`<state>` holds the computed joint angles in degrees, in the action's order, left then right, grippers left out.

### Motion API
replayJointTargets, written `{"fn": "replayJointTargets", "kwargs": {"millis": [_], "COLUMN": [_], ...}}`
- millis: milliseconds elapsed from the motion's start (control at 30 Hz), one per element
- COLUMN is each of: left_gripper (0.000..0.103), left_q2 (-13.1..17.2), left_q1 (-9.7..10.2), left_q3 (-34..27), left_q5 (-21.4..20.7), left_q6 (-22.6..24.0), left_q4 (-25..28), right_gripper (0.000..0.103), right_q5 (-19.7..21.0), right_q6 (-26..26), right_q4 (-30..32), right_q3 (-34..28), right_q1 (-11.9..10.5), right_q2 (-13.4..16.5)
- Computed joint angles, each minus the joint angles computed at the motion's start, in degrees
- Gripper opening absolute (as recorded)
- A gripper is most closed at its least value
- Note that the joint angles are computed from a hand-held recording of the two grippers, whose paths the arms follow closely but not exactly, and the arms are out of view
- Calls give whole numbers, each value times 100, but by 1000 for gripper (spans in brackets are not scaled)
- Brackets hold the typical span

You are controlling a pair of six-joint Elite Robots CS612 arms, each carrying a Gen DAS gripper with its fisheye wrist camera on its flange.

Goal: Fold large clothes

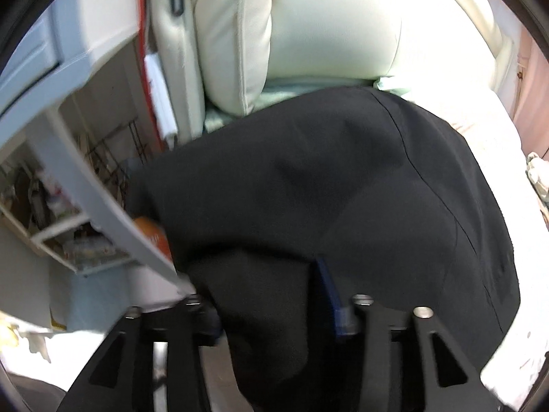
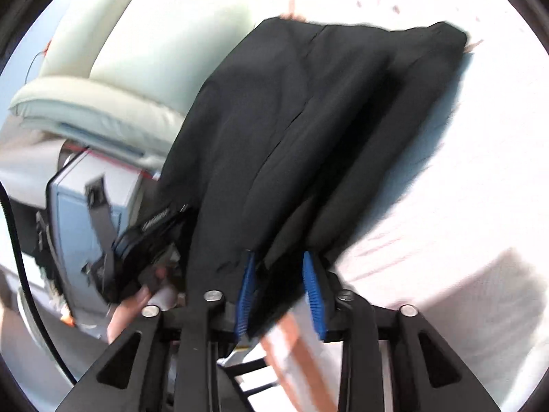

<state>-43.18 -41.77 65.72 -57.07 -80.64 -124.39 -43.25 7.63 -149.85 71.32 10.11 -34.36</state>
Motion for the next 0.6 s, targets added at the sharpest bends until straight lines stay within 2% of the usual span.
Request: {"fn": "replayJointTargets", "kwargs": {"millis": [233,300,333,433,600], "left_gripper": [62,63,63,63,63], "left_q2": [-93,-103,-97,-77,-88], "left_q1": [-310,-407,-452,-547,-723], "left_q3": [143,145,121,48,29], "left_q5": [-64,-53,-34,-33,-40], "left_q6": [-236,-235,-221,-97,269], "left_q4": [-65,-46,6,78,-285], "right_gripper": [40,61,64,66,72], "right_q5": [-473,-529,-593,-629,-826], "right_q6": [-38,0,5,-93,-142], "right_q4": [-338,-586,-737,-882,-1079], "right_q3": [451,642,768,1076,1553], "right_q1": [-80,-121,-142,-244,-416], "right_q2": [-357,-475,-553,-756,-1072]}}
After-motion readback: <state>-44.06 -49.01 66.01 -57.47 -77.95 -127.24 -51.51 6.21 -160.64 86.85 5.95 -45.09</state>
